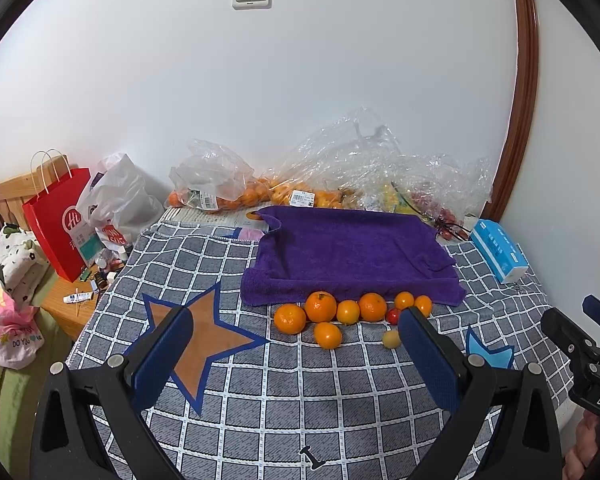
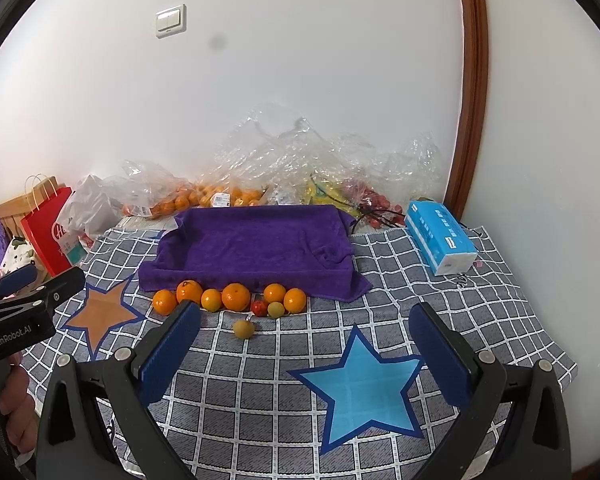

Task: Organize fruits

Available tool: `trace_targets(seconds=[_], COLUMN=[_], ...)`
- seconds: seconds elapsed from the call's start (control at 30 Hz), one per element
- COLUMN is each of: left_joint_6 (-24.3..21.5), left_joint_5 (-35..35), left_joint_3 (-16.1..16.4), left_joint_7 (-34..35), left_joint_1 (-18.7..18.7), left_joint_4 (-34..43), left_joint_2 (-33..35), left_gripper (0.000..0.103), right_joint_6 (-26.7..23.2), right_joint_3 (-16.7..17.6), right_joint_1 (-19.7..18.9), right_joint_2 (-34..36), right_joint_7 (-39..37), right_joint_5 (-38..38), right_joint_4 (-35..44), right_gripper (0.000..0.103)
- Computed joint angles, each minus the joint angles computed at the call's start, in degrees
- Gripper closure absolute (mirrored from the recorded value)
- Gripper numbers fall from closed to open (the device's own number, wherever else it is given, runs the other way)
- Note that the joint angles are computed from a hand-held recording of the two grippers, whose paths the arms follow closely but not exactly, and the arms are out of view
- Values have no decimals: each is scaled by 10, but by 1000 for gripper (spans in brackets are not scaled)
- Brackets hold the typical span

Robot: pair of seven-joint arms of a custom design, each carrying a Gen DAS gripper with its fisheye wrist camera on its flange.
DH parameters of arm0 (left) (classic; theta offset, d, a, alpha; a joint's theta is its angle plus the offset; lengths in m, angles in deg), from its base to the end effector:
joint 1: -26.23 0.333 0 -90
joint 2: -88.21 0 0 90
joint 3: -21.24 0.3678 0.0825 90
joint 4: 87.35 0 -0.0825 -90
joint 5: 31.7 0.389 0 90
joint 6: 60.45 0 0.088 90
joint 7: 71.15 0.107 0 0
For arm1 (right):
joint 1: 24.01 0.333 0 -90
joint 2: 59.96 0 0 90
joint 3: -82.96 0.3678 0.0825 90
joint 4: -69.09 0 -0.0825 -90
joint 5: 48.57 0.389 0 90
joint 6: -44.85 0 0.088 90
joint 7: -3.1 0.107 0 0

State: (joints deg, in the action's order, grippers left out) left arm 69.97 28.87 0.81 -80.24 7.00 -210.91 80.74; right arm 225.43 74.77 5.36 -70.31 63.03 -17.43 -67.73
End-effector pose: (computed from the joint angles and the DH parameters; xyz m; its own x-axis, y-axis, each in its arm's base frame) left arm 0.4232 -0.3333 0.5371 0.3679 -0.9287 0.0466 -0.5388 -0.2537 -0.8033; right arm 0.4919 0.1367 0.5408 0.3490 -0.9364 -0.0376 -0.5627 -0.1773 -0.8074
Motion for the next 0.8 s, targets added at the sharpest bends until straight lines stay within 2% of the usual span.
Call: trace_targets(seconds=[0.43,0.8], left_joint_6=[1,10], left_joint_5=[-1,-1], left_joint_3=[0,3], left_joint_7=[0,6], left_joint_1=[1,5], left_joint_4=[-2,-1], left_joint_2=[-2,0], left_gripper=[0,0], right_joint_6=[4,1], right_joint_3=[-6,-24], right_joint_1=[10,31], right_joint_2=[-5,3], right_joint_7=[0,-33], right_joint_5=[-2,33], right_joint_4=[-5,4], right_gripper=[1,1])
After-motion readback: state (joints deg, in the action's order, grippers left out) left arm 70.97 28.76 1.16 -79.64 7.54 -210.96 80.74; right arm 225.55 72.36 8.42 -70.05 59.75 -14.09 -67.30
